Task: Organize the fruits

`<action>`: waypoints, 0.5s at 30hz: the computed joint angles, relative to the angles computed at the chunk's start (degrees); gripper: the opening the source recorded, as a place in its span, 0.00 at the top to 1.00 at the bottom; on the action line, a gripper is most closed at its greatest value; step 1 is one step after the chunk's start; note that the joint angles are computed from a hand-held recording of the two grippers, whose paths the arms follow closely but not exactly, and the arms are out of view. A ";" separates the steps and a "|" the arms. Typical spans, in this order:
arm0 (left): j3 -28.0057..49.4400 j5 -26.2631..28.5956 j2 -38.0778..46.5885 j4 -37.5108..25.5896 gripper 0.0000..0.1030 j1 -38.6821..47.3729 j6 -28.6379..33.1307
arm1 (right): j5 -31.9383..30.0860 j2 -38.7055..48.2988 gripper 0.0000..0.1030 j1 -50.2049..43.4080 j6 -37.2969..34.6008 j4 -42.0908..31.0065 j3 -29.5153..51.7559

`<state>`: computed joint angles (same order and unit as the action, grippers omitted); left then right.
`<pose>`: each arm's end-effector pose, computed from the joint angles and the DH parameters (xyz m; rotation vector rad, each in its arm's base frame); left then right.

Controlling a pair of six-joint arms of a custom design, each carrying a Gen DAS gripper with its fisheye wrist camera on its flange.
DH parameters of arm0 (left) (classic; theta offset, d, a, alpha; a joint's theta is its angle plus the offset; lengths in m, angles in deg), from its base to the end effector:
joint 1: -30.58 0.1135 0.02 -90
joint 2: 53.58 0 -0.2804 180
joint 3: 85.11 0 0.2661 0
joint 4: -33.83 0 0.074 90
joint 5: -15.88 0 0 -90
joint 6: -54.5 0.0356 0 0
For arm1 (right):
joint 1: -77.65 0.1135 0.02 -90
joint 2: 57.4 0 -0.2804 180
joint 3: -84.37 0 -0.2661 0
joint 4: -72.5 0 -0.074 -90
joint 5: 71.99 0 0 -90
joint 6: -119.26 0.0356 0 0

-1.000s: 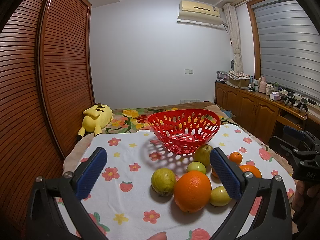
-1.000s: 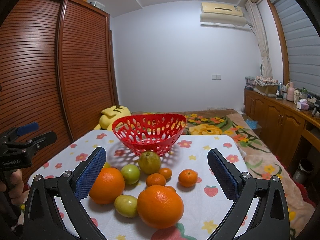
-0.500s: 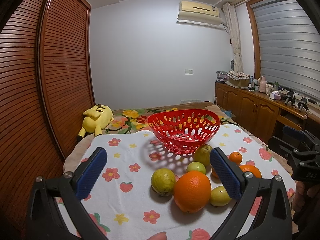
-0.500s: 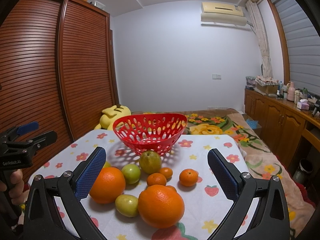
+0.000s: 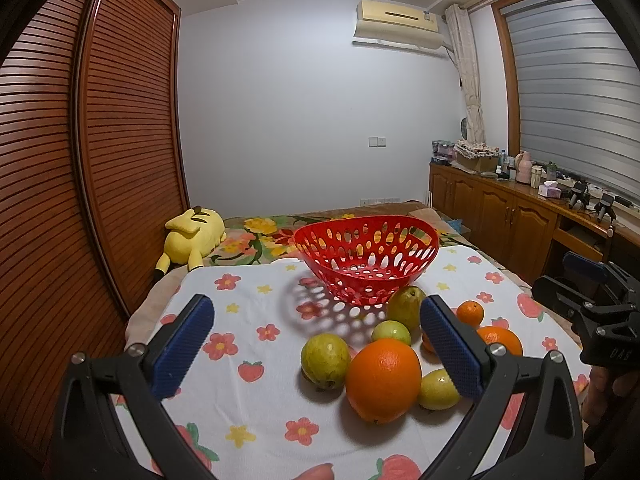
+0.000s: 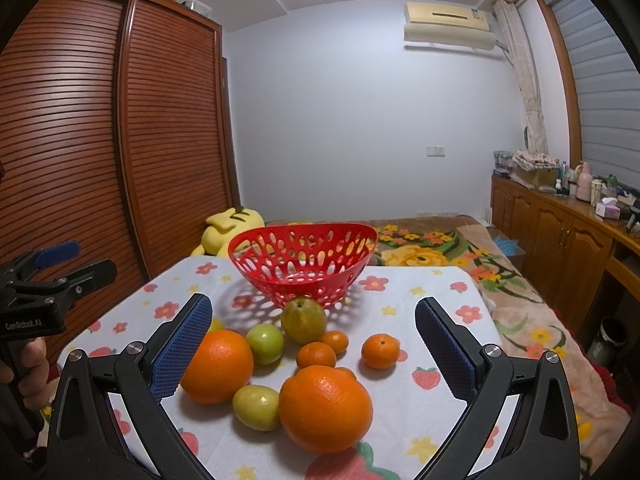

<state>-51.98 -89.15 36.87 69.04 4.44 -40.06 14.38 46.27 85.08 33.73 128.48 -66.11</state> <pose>0.2431 -0.1090 0.1291 0.1936 1.9344 -0.0987 0.2605 0.0362 0.0958 -0.0923 1.8900 0.2017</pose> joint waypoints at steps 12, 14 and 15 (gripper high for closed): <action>0.22 0.74 3.81 2.60 0.00 0.87 0.09 | -0.46 1.45 0.00 -0.13 -0.27 -0.36 0.45; 0.56 1.30 5.62 3.67 0.00 1.40 0.01 | -0.50 2.21 0.00 -0.20 -0.30 -0.27 0.61; 0.56 1.49 6.09 3.96 0.00 1.47 -0.07 | -0.55 2.82 0.00 -0.30 -0.32 -0.27 0.85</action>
<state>-51.43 -87.66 42.96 73.00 5.91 -40.13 13.82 49.09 84.78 33.41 128.22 -65.26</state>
